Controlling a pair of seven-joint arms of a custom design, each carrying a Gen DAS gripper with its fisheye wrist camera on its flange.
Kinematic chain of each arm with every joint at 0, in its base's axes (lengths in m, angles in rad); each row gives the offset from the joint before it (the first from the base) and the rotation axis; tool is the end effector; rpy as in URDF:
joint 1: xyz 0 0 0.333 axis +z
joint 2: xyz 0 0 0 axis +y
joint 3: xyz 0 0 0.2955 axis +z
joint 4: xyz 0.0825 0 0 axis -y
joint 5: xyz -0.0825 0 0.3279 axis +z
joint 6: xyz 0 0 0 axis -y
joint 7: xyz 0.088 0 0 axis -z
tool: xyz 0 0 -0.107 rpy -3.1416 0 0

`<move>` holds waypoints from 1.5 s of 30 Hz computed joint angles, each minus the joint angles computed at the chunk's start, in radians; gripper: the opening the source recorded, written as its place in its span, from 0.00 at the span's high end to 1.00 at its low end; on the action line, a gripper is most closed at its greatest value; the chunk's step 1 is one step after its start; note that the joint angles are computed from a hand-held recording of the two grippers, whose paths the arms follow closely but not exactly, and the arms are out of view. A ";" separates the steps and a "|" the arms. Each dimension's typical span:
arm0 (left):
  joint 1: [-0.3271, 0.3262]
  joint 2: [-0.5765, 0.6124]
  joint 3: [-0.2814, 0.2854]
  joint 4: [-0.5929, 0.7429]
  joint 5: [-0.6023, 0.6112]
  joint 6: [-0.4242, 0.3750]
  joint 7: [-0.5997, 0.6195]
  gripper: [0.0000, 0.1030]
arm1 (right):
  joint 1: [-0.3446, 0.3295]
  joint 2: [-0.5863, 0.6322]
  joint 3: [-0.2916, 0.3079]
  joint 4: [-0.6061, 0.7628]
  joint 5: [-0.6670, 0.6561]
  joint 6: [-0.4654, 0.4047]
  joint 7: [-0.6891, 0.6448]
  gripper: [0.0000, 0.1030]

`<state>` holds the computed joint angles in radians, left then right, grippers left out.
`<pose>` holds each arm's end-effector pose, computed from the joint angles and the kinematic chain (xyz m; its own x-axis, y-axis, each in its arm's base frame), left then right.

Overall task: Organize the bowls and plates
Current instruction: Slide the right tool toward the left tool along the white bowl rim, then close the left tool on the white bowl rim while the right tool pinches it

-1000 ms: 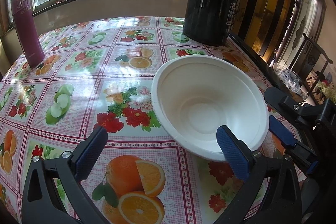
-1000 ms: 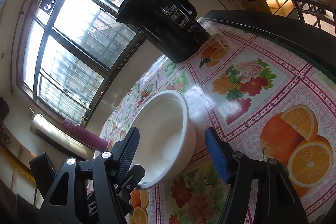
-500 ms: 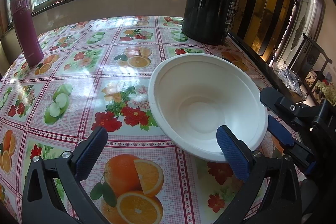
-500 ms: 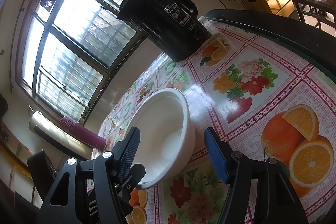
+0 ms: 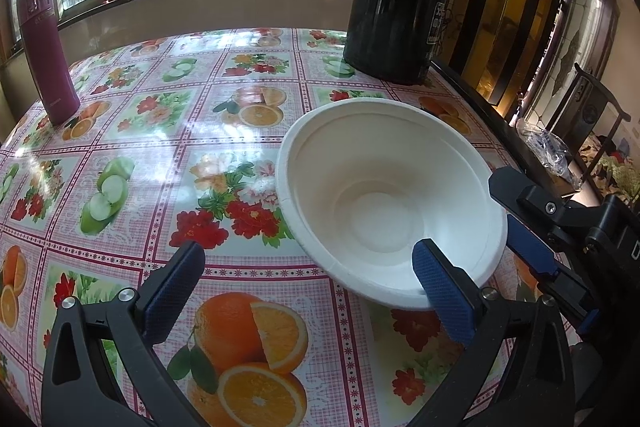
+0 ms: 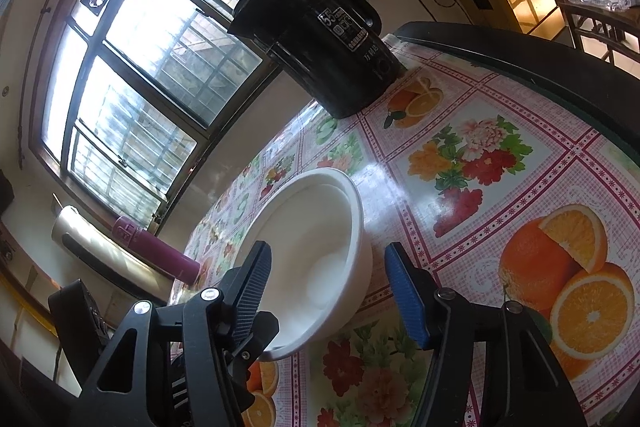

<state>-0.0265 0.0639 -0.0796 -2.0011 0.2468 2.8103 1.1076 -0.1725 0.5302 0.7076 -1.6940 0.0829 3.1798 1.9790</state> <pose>0.5612 -0.0706 0.5197 0.1148 -0.9879 0.1043 -0.7174 -0.1551 -0.6792 0.6132 0.2384 0.4843 0.1057 -0.7269 -0.6785 -0.6925 0.4359 -0.5749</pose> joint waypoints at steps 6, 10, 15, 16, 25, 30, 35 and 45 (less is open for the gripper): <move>0.009 0.005 -0.006 0.000 -0.093 -0.005 0.063 0.00 | 0.008 -0.003 -0.011 -0.004 0.004 0.006 0.004 0.44; 0.012 0.003 -0.006 -0.004 -0.134 0.004 0.085 0.00 | -0.007 0.002 0.005 -0.009 0.000 0.013 0.011 0.44; 0.019 0.007 -0.018 0.000 -0.257 -0.004 0.171 0.00 | 0.010 -0.004 -0.019 -0.007 -0.006 0.001 0.024 0.48; 0.019 0.007 -0.018 0.000 -0.274 -0.005 0.183 0.00 | 0.016 -0.008 -0.027 -0.009 -0.004 0.004 0.028 0.49; 0.017 0.011 -0.023 -0.001 -0.353 0.009 0.239 0.00 | 0.022 -0.014 -0.041 -0.015 -0.002 0.003 0.046 0.60; 0.015 0.004 -0.018 -0.012 -0.371 0.034 0.238 0.00 | 0.028 -0.016 -0.051 -0.019 0.005 0.005 0.052 0.61; 0.015 0.002 -0.011 -0.019 -0.349 0.044 0.198 0.10 | 0.028 -0.016 -0.049 -0.017 0.001 0.001 0.051 0.61; 0.028 0.015 -0.031 -0.001 -0.476 0.000 0.293 0.50 | 0.040 -0.012 -0.054 -0.007 0.010 -0.013 0.039 0.61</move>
